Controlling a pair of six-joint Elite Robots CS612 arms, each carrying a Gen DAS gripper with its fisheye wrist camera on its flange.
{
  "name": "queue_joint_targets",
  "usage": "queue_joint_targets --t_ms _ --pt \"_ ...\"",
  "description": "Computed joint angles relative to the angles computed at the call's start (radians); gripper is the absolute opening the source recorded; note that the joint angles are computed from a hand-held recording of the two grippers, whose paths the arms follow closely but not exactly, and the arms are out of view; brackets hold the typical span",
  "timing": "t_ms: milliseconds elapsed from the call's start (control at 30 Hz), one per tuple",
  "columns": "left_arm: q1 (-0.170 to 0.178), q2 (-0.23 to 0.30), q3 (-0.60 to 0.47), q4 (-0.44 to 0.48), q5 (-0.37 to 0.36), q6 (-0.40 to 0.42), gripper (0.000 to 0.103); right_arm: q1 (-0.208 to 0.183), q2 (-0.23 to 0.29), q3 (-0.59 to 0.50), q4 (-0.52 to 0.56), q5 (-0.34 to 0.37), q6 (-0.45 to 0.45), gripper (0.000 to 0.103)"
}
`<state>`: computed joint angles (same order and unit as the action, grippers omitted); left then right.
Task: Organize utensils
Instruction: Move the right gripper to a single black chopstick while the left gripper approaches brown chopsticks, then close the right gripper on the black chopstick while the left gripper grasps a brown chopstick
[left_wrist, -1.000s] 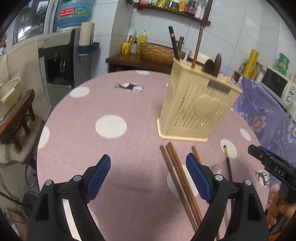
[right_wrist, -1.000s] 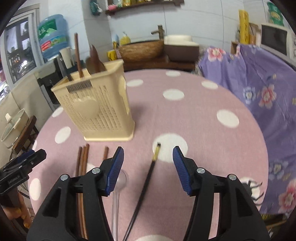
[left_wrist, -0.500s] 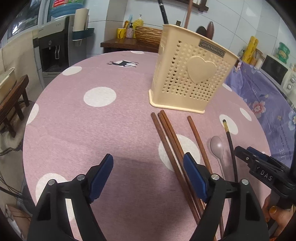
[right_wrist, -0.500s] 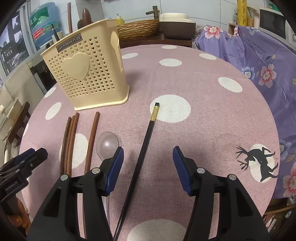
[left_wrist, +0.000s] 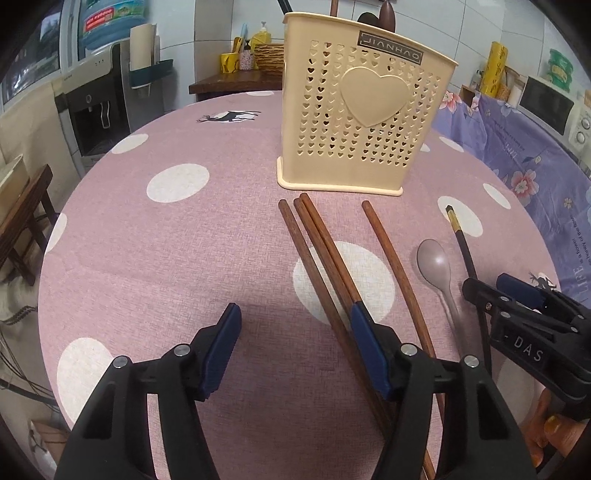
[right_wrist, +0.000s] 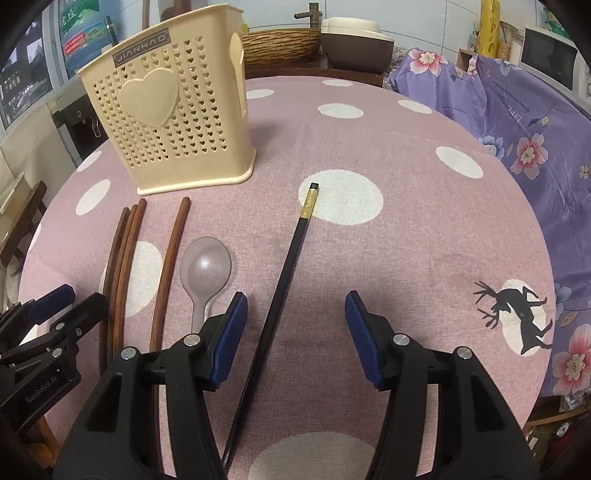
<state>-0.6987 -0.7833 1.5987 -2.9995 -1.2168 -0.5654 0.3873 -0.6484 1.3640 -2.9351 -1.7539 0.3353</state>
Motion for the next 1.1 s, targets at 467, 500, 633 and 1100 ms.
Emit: queue_joint_targets --t_ms 467,500,633,1100 --pt "0.011 -0.014 0.01 0.041 0.015 0.018 0.06 -0.025 -0.023 0.033 0.009 0.027 -0.057 0.04" --pt "0.017 -0.017 0.014 0.036 -0.004 0.002 0.06 -0.03 -0.026 0.038 0.004 0.047 -0.049 0.04" --pt "0.03 -0.021 0.015 0.008 -0.025 -0.042 0.06 -0.052 -0.029 0.04 -0.01 0.121 0.015 0.04" --pt "0.034 0.015 -0.053 0.042 -0.007 -0.09 0.058 -0.044 0.016 -0.061 0.034 0.069 0.034 0.04"
